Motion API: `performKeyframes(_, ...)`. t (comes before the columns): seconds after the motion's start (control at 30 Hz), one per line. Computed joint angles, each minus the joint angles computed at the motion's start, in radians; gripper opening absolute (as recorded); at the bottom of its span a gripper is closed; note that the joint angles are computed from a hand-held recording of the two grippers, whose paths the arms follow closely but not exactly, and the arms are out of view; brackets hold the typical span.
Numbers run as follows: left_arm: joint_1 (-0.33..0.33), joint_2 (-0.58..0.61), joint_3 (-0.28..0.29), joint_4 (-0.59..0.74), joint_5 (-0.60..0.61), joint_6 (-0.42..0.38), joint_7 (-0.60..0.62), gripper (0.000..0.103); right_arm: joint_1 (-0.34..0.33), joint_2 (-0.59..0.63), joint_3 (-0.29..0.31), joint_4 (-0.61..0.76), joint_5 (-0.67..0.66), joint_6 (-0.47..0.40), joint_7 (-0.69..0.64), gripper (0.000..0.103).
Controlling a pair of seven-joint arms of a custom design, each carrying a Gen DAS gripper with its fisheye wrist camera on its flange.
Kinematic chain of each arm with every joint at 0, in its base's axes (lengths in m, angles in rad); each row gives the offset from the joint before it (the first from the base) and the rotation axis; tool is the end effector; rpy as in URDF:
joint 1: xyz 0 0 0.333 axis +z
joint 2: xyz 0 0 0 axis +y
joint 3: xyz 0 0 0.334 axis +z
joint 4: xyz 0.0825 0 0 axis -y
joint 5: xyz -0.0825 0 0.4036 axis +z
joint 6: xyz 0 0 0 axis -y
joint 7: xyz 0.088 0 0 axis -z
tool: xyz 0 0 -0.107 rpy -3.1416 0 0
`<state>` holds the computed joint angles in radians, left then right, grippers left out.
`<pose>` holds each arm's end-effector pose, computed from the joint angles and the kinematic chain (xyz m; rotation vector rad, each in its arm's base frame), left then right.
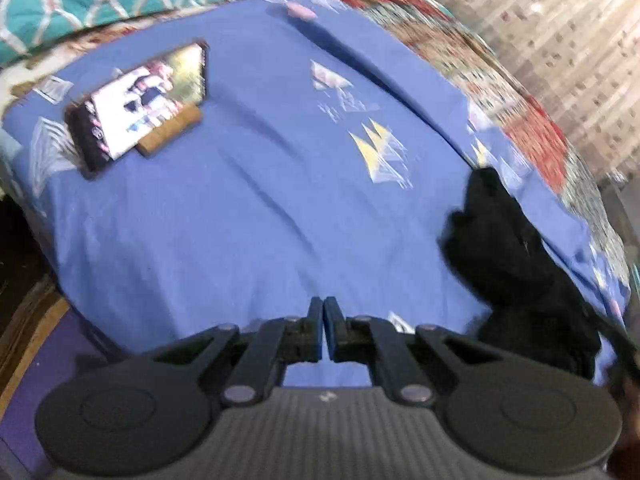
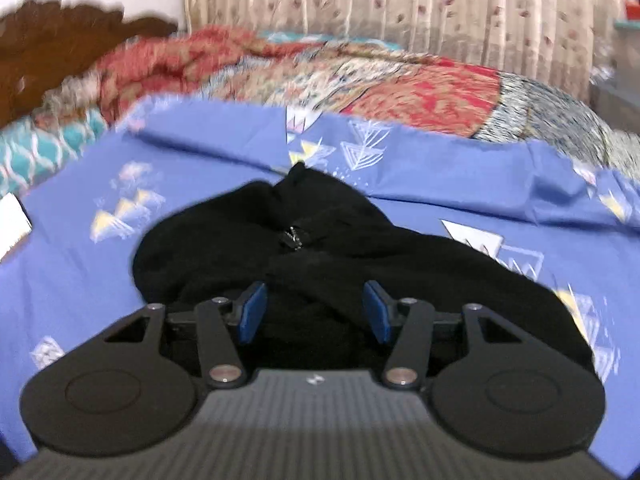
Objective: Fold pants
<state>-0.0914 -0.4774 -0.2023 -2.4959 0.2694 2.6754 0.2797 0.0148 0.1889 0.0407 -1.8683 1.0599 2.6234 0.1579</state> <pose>0.4318 -0.1477 0.5298 -2.5106 1.0373 -0.8970 0.6653 0.0149 0.4761 -2.0535 1.0035 -0.5071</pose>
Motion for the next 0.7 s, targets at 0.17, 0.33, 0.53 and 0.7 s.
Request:
performKeyframes(0.17, -0.122, 0.211, 0.063, 0.135, -0.144, 0.133, 0.172, 0.036, 0.086, 0.173, -0.056, 0.204, -0.428, -0.03, 0.359, 0.055)
performKeyframes(0.33, -0.162, 0.458, 0.05, 0.353, -0.303, 0.188, 0.413, 0.076, 0.056, 0.181, -0.031, 0.216, -0.456, 0.084, 0.526, 0.007)
performKeyframes(0.53, -0.071, 0.65, -0.051, 0.524, -0.644, 0.156, 0.697, 0.019, -0.07, 0.144, -0.009, 0.287, -0.316, 0.268, 0.598, 0.007)
performKeyframes(0.7, 0.003, 0.613, -0.09, 0.522, -0.797, 0.182, 0.789, 0.012, -0.11, 0.174, -0.103, 0.419, -0.435, 0.266, 0.858, 0.007)
